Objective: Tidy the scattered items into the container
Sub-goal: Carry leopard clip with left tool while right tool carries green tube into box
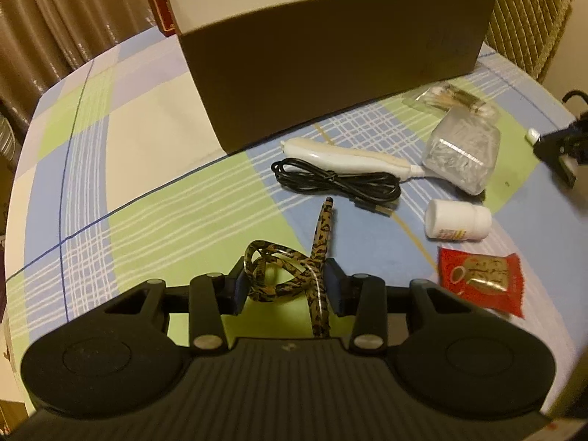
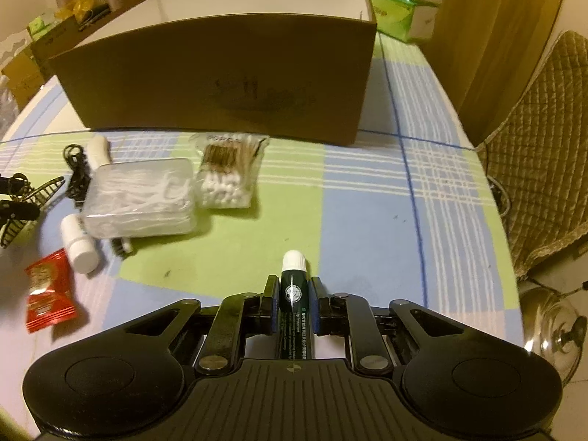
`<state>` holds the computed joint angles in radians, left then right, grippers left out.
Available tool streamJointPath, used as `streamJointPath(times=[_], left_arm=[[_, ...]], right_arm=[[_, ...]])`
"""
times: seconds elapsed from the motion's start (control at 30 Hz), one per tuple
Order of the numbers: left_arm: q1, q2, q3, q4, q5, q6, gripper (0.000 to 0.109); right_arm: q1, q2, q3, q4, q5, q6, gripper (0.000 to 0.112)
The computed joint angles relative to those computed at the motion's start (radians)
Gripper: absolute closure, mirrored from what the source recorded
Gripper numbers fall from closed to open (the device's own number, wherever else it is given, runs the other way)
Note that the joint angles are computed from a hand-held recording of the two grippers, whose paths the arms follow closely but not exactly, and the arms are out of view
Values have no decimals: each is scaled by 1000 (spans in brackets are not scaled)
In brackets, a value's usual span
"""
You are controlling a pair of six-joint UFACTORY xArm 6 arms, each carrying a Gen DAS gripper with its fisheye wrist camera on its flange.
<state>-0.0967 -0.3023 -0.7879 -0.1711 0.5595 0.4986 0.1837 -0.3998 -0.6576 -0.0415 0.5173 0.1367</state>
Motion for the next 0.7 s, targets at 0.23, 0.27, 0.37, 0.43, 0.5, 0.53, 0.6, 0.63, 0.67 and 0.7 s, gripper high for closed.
streamJointPath(times=[0.23, 0.27, 0.37, 0.43, 0.5, 0.53, 0.6, 0.63, 0.67, 0.7], left_arm=[[-14, -54, -8, -3, 16, -17, 72], [-18, -57, -14, 0, 20, -24, 72], [-29, -61, -37, -2, 34, -35, 72], [-37, -59, -56, 0, 48, -47, 72], [-43, -55, -74, 2, 59, -60, 72], [-47, -52, -84, 4, 63, -67, 72], [-55, -43, -104, 2, 66, -71, 72], [-58, -40, -113, 0, 67, -71, 72], [-61, -38, -121, -1, 67, -71, 72], [-63, -34, -131, -2, 68, -68, 72]], right_arm=[[18, -27, -8, 104, -3, -66, 99], [21, -28, -12, 117, -4, -75, 99], [27, -30, -28, 168, -8, -114, 99], [30, -29, -42, 198, -6, -136, 99], [32, -28, -56, 230, -3, -162, 99], [33, -29, -61, 242, -1, -174, 99], [34, -25, -75, 259, 2, -198, 99], [34, -23, -82, 265, 2, -210, 99], [33, -20, -89, 273, 2, -222, 99], [32, -17, -97, 281, 3, -234, 99]])
